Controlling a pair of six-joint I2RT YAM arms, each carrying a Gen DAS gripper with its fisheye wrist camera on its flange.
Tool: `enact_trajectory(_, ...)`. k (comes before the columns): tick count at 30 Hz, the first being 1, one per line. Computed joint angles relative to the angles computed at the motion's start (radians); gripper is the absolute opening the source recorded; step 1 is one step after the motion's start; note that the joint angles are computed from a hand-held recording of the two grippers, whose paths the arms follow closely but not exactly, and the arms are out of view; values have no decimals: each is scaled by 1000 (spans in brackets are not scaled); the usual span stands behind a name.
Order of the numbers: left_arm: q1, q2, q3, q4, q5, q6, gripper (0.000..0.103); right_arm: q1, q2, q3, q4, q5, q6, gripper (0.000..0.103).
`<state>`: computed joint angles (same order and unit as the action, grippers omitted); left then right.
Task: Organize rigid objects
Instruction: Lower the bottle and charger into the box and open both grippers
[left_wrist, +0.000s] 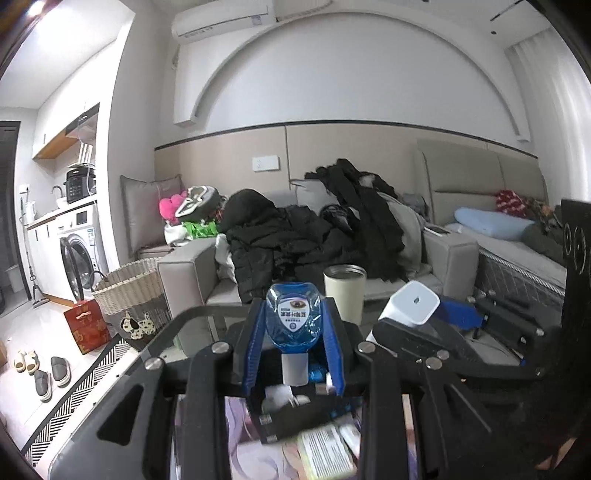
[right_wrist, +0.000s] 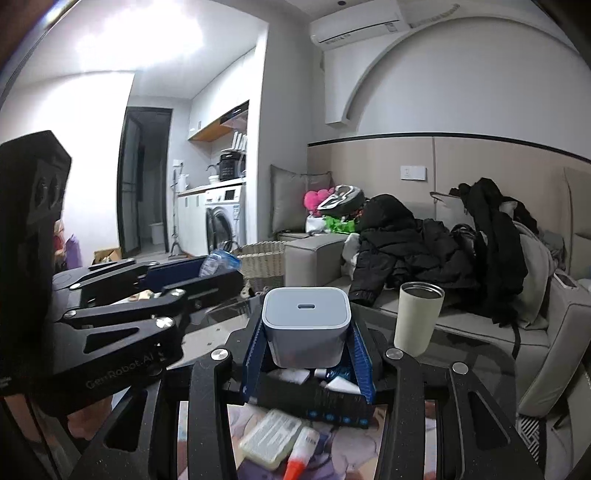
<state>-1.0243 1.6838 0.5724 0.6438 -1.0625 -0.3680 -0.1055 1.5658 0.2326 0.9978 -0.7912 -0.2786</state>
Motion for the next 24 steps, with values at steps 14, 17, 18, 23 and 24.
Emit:
enact_trajectory(14, 211, 85, 46, 106, 143, 5, 29, 173, 210, 310, -57, 216, 111, 42)
enact_trajectory(17, 242, 99, 66, 60, 187, -32, 29, 190, 241, 350, -97, 239, 107, 42)
enact_trajectory(18, 245, 104, 75, 43, 190, -41, 29, 191, 249, 363, -114, 240, 110, 42)
enact_trajectory(23, 281, 132, 131, -72, 244, -104, 29, 190, 282, 401, -173, 249, 100, 42)
enact_trajectory(24, 295, 137, 142, -99, 276, -124, 29, 191, 290, 414, -197, 255, 93, 42)
